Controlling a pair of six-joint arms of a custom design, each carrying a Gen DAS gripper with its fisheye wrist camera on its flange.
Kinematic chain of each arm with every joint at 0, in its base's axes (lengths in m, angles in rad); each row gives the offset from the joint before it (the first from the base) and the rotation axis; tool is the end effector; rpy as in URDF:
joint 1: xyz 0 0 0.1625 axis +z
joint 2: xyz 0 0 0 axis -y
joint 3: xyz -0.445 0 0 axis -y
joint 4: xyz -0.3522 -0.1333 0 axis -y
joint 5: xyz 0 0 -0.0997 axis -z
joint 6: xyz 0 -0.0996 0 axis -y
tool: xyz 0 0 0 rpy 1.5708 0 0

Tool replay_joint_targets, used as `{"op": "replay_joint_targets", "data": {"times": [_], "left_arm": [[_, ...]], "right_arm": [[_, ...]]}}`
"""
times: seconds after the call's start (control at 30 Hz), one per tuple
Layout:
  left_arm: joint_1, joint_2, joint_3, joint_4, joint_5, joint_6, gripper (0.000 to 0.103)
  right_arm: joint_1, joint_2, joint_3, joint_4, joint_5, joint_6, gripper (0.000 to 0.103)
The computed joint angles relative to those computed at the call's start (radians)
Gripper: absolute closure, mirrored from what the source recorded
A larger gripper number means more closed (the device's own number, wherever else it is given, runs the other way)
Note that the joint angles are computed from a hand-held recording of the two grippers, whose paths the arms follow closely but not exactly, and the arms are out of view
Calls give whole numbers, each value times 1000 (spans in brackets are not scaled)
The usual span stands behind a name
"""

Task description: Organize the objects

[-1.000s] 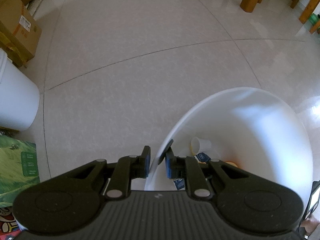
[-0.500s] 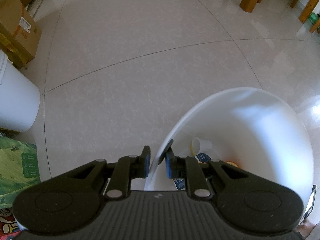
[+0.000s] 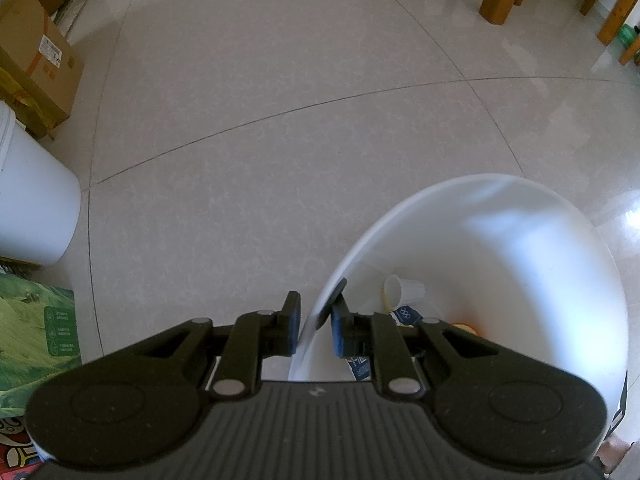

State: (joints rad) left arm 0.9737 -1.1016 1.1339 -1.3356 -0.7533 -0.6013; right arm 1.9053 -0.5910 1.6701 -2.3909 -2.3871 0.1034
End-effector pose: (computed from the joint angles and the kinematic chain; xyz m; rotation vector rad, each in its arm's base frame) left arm -0.1847 -0.6379 0.4560 0.1296 2.3070 -0.3072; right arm 0.2592 -0.5607 0.0085 0.3925 -2.2618 -0.0761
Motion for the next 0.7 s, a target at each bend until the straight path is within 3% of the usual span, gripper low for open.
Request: {"op": "replay_joint_targets", "data": {"times": [0.1,0.23,0.57,0.67,0.7], "left_arm": [[1,0,-2,1,-2,-2,89],[0,0,-1,0,0,-2,89],[0,1,0,0,1,-2,89],[1,1,-2,0,0,-1,89],[2,1,-3,1,-1,-2,89]], "right_arm": [[-5,6,-14,23,-3,12,0],[0,4,-16,-46,-41,-10,2],[-14,-9,-33,-67,13,-22,51],[-17,-11,-42,-71,10,3,58],[-16,-13,-46,-69,11,14,64]]}}
